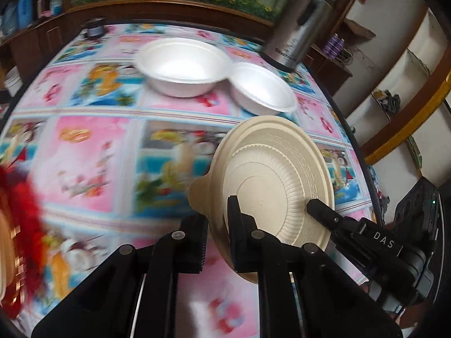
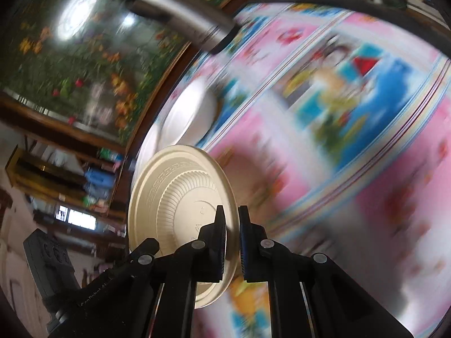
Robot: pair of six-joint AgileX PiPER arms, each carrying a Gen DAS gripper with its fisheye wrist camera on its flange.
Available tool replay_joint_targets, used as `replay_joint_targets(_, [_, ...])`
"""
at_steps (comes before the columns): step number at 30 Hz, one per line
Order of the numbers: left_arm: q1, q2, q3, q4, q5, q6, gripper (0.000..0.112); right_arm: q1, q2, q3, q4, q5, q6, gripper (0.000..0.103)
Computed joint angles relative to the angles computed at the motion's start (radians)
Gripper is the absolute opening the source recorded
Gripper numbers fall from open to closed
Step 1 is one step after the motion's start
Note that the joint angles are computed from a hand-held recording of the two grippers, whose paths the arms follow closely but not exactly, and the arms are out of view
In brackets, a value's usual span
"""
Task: Organize plates and bowls
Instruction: 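Lift the beige bowl and carry it onto the red plate stack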
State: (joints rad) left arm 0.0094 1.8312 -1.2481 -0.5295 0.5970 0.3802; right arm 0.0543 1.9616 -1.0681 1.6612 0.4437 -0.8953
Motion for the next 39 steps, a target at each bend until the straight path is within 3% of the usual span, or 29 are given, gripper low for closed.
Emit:
replay_joint_targets(7, [0.272,-0.181,0.178,-0.131,-0.011,0.239,0.011,0.257,-0.029,-0.082,-0.169,-0.087,0.188,0.008])
replay_joint_targets(12, [0.491,-0.249,0.22,-0.239,0.039,0.419,0.011,0.434,0.005,-0.231,-0.47,-0.131,0.497,0.008])
replay_joint_targets(19, [0.711,-0.213,0.194,-0.309,0.099,0.536,0.011,0.612,0.135,-0.524,-0.93,-0.086,0.957,0.008])
replay_joint_targets(23, [0.76,-0.166,0.179,-0.31,0.103,0.545,0.011,0.684,0.229,-0.692,-1.128,-0.021,1.146,0.008])
replay_joint_targets(28, [0.779,-0.104,0.142,-0.3,0.12,0.534,0.011,0.73,0.309,-0.809,-1.255,0.032,1.269,0.008])
replay_joint_targets(39, [0.788,-0.098,0.11,-0.332,0.176,0.572,0.012,0.716,0.261,-0.76,-1.32,0.005,1.334,0.008])
